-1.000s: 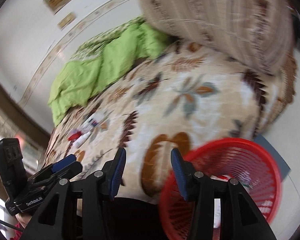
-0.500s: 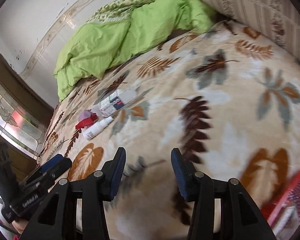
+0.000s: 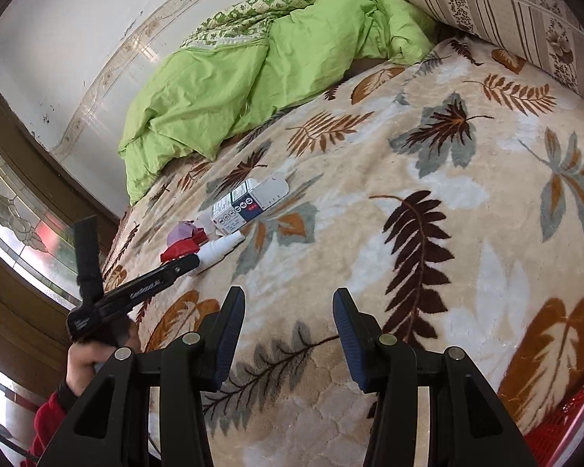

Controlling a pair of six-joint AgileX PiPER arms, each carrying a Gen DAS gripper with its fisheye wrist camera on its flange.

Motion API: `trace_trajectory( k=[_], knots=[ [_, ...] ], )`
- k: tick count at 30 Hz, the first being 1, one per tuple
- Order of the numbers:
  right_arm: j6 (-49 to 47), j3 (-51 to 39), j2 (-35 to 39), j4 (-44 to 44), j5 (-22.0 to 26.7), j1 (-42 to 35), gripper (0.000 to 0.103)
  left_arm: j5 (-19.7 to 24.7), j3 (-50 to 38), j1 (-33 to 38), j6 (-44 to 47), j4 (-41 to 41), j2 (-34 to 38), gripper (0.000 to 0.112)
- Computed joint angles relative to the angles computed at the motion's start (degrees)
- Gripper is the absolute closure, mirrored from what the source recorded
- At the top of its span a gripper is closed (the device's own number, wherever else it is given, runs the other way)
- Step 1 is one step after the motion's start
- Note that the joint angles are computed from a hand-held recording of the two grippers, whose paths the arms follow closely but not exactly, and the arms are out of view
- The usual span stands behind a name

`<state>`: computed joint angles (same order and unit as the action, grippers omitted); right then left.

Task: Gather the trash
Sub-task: 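Move both tools back to the bed and grasp the white dropper bottle with left tool, then lift the dropper bottle with left tool while right tool grasps pink-and-red wrapper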

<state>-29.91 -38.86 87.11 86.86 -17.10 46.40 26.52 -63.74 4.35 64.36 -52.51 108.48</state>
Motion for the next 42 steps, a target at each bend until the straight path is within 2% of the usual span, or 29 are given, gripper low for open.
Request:
trace_trajectory(
  k=[3,6,8,11,14,18,19,22,25,28,31,33,35,40,42],
  knots=[
    [0.47,-0.24,0.26,-0.78,0.52,-0.23,0.053,1.17,-2.10,-1.46,-3.25,4.27,1.58,0.070],
    [-0.42,-0.69,0.63,-0.34,0.48,-0.04,0.053,5.82,-1.94,-2.28,-0.53,5.40,1.61,0.070],
    [0.18,-0.48,0.39,-1.01,0.26,0.08,0.053,5.74,0.94,-3.22,4.97,2.25,-0.46,0.070],
    [4.13,0.41,-0.10,-4.18,0.52,-0.25,0.053,6.48,1.74,-3.85,6.76,0.30,-2.60,0.070],
    [7.04,1.00,-0.43,-6.64,0.99,-0.74,0.053,5.17,0.81,-4.84,4.32,2.24,-3.42,0.070],
    [7.34,1.19,-0.64,-6.96,0.80,-0.77,0.053,5.65,-0.70,-5.16,2.91,4.01,-3.17,0.070],
    [8.16,1.31,-0.68,-7.67,0.97,-0.92,0.053,6.69,-1.21,-4.98,3.02,4.21,-2.92,0.070],
    [10.67,1.78,-0.91,-9.96,1.30,-1.28,0.053,13.45,-2.87,-3.47,5.15,3.94,-2.44,0.070],
    [13.39,2.24,-1.09,-12.38,1.33,-1.58,0.053,17.72,-2.70,-3.32,8.38,4.40,-3.35,0.070],
    [17.33,2.56,-1.04,-16.05,2.07,-2.32,0.053,16.71,-1.75,-3.98,8.67,3.74,-4.43,0.070],
    [17.67,2.50,-0.90,-16.02,1.88,-1.99,0.053,9.61,-1.19,-5.99,3.92,4.90,-4.04,0.070],
    [16.90,2.33,-0.84,-15.46,1.68,-1.85,0.053,5.17,-2.67,-8.12,-5.35,10.34,-2.01,0.070],
    [16.45,2.27,-0.81,-15.11,1.55,-1.74,0.053,1.40,-3.09,-9.91,-9.99,12.63,-0.60,0.070],
    [15.99,2.19,-0.79,-14.56,1.32,-1.62,0.053,0.42,-7.64,-12.60,-22.93,21.25,4.19,0.075],
    [15.96,2.15,-0.76,-14.59,1.37,-1.70,0.053,0.56,-9.01,-13.36,-26.97,23.64,5.90,0.083]
  ],
)
